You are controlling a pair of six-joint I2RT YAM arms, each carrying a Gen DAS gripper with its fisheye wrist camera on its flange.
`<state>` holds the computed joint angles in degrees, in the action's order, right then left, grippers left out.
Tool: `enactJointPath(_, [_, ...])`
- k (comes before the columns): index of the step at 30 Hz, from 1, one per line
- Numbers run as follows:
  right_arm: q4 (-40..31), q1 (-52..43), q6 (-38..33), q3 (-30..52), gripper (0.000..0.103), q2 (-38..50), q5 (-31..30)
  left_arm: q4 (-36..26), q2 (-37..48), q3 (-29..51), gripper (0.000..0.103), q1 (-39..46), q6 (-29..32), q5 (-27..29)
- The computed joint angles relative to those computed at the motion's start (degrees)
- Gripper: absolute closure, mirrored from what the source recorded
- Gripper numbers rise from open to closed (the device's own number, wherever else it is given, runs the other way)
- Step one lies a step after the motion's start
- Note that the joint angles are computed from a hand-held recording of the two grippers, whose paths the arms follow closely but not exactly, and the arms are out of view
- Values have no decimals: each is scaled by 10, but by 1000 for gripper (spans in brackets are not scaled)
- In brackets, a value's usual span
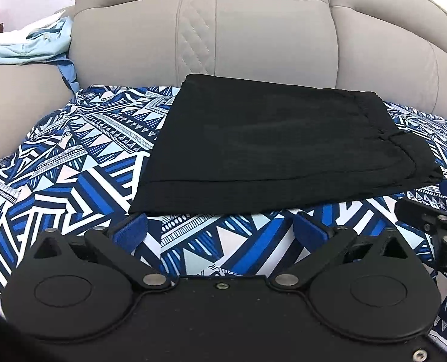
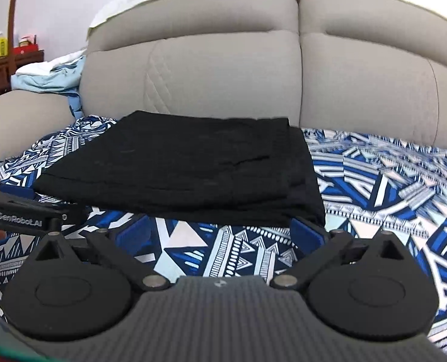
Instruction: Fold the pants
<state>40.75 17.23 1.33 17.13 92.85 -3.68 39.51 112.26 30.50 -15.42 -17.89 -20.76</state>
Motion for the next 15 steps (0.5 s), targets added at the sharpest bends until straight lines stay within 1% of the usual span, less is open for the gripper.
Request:
enactJointPath(3, [18, 5, 4, 6, 0, 28, 12, 18, 10, 1, 0, -2, 20, 8])
enactJointPath(5, [38, 20, -8, 6, 0, 44, 34, 25, 16, 5, 0, 1, 32, 20])
enactJointPath(7, [36, 35, -18, 10, 0, 50, 52, 26, 20, 11, 0, 6, 37, 29])
enactJointPath(12, [35, 40, -23, 12, 0, 53, 49, 72, 39, 3, 0, 9, 53, 36])
enactJointPath(15, [36, 40, -24, 14, 0, 56, 45, 67, 38, 5, 0, 8, 50, 32])
